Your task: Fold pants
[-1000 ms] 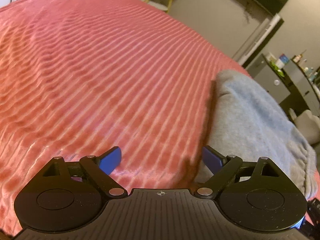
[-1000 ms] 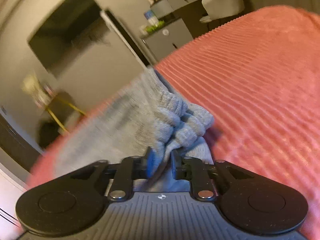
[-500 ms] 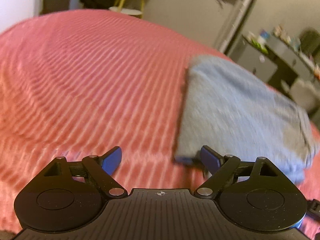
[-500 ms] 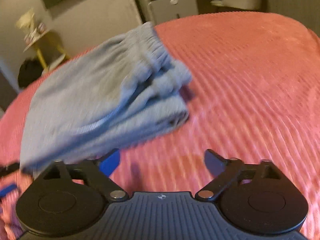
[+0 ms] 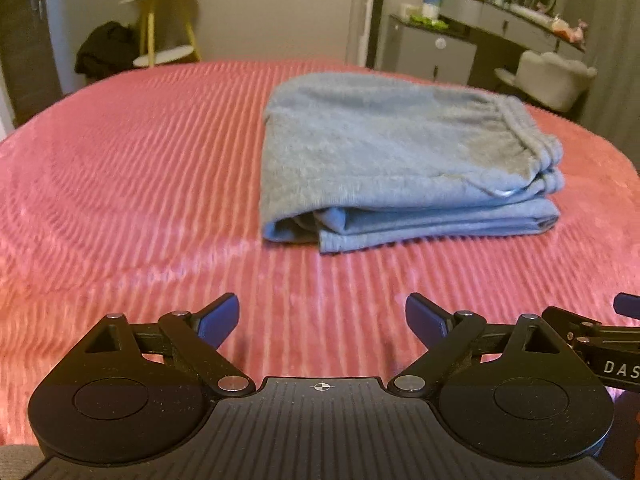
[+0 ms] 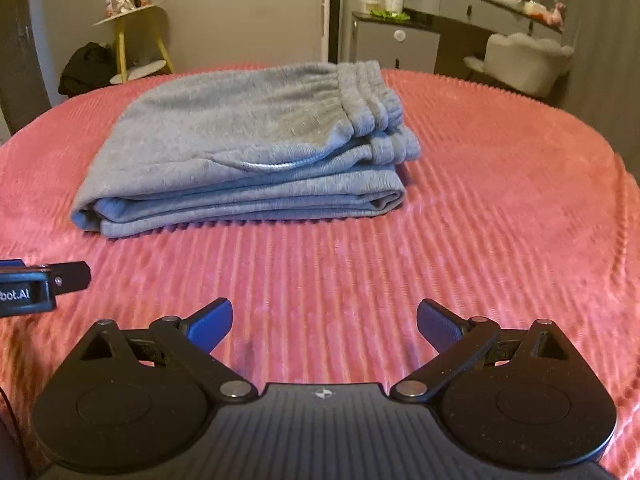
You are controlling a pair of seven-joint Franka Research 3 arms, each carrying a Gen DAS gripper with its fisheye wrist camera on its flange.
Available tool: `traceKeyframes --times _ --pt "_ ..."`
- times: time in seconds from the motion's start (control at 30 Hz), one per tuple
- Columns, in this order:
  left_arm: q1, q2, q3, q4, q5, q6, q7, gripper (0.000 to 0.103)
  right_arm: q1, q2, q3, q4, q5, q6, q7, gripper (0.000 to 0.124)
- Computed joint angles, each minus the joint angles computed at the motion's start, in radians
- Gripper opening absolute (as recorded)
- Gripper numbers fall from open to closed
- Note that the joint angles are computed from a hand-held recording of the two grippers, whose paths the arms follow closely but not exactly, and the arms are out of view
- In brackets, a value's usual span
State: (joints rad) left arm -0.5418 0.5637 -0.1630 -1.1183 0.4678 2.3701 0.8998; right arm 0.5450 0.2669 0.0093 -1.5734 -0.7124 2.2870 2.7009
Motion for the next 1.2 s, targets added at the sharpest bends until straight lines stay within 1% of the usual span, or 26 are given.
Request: traceKeyframes --times 0.07,0.13,0.23,0.37,0.47,0.53,0.6,0.67,0.77,0.87,0.93,1.03,1.2 --pt "0.011 -0.032 -0.002 -0.047 -0.006 0.045 -0.025 0.094 0.004 -0.021 0.003 -0.012 -0.004 0.008 0.012 0.099" --pt "0.020 -0.038 -0.005 -0.051 -0.020 0.058 -0.049 0.094 0.005 -0.035 0.006 -0.015 -0.024 0.014 0.027 0.099" --pt "0.027 -0.035 -0.003 -0.047 -0.027 0.071 -0.079 0.094 0.008 -0.029 0.009 0.013 -0.073 0.015 0.003 0.099" --pt "0.005 0.004 0.012 0.013 0.003 0.031 -0.087 0.094 0.016 0.000 -0.006 0.064 -0.153 0.038 0.003 0.099" --pt "0.001 0.048 0.012 0.071 0.002 0.006 -0.063 0.094 0.030 0.033 -0.024 0.096 -0.220 0.034 0.008 0.099" --pt "0.002 0.074 0.009 0.105 -0.016 -0.003 -0.046 0.094 0.041 0.049 -0.040 0.095 -0.269 0.042 0.034 0.099" --pt "-0.008 0.101 0.018 0.138 -0.015 -0.013 -0.037 0.094 0.040 0.055 -0.048 0.082 -0.287 0.066 0.066 0.099" --pt "-0.016 0.136 0.019 0.188 -0.020 -0.035 -0.002 0.094 0.034 0.056 -0.053 0.067 -0.292 0.094 0.102 0.099" --pt "-0.022 0.187 0.012 0.264 -0.052 -0.070 0.063 0.094 0.019 0.063 -0.055 0.058 -0.272 0.135 0.107 0.099" --pt "-0.036 0.221 0.024 0.318 -0.068 -0.099 0.089 0.094 0.012 0.076 -0.058 0.061 -0.245 0.151 0.092 0.099" --pt "-0.040 0.229 0.032 0.330 -0.078 -0.103 0.090 0.094 0.011 0.081 -0.062 0.062 -0.228 0.161 0.091 0.099" --pt "-0.035 0.227 0.035 0.323 -0.093 -0.089 0.083 0.094 0.012 0.081 -0.073 0.054 -0.218 0.188 0.109 0.099" --pt "-0.038 0.232 0.039 0.330 -0.097 -0.084 0.081 0.094 0.019 0.082 -0.079 0.052 -0.216 0.192 0.107 0.099"
